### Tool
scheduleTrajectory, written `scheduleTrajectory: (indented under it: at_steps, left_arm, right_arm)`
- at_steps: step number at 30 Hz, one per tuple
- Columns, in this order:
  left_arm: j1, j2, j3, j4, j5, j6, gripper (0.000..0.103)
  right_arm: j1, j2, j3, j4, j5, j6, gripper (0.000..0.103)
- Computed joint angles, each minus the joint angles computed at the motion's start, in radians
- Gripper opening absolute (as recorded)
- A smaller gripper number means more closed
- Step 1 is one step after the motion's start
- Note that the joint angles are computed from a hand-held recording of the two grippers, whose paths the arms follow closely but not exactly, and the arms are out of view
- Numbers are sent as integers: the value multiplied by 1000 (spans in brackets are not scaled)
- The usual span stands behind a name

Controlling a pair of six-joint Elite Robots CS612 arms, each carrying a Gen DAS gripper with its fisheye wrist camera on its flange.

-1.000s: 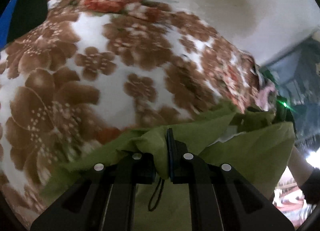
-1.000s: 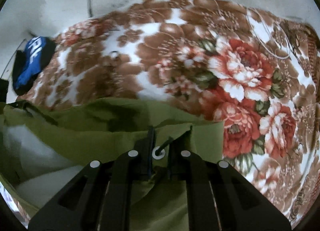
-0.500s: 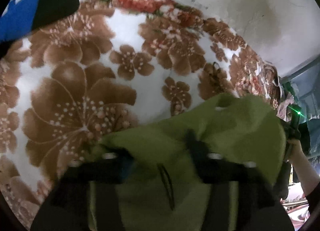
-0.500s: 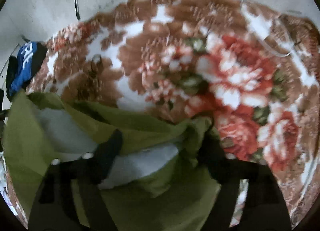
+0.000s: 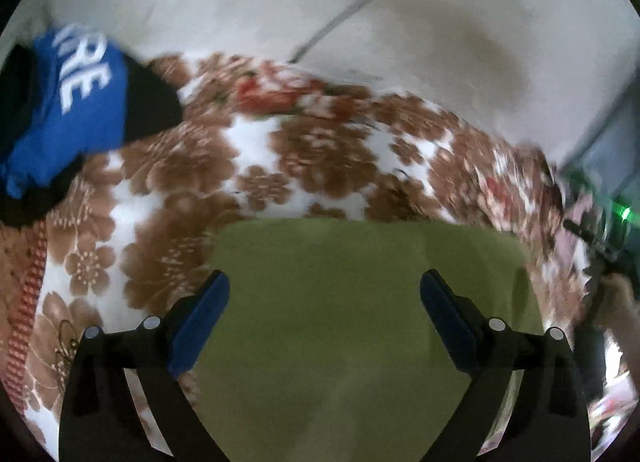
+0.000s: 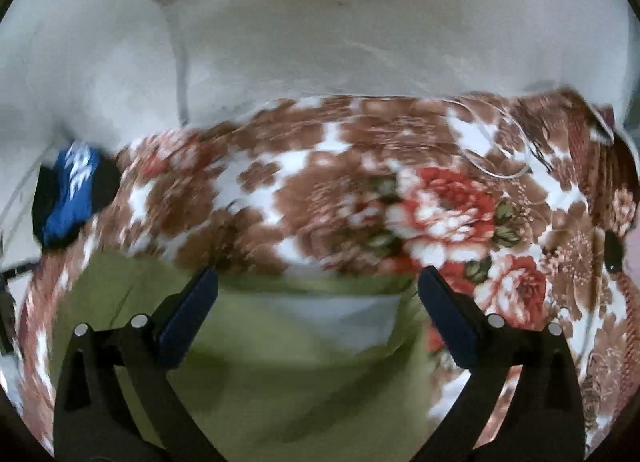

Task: Fold large clothes

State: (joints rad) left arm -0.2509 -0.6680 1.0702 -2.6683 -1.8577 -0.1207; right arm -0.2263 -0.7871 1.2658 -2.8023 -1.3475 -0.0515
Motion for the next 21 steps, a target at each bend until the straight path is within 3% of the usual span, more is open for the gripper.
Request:
scheduleTrajectory:
  at_steps: [1, 3, 6, 8, 10, 11, 16, 21]
  left_arm:
    - [-36, -29, 61, -47, 61, 40, 95]
    - [-79, -55, 125, -104, 108, 86, 95]
    - [-134, -58, 171, -161, 76, 104, 95]
    - [-160, -39, 159, -141, 89, 107, 95]
    - [-178, -13, 135, -114, 155, 139, 94]
    - [-180, 3, 116, -97, 188, 145, 94]
    - [-150, 71, 16, 30, 168, 89, 96]
    - [-123, 97, -18, 56, 132, 98, 97]
  right_arm:
    - [17, -11, 26, -21, -24, -21, 98]
    - [69, -24, 77, -41, -130, -74, 98]
    - [128, 5, 83, -13, -251, -106, 98]
    - [141, 34, 59, 22, -273, -71, 98]
    - [142, 56, 40, 23, -282, -58, 98]
    - [142, 71, 25, 16, -285, -59, 98]
    - [120, 131, -63, 45, -274, -70, 98]
    - [92, 183, -140, 108, -298, -87, 98]
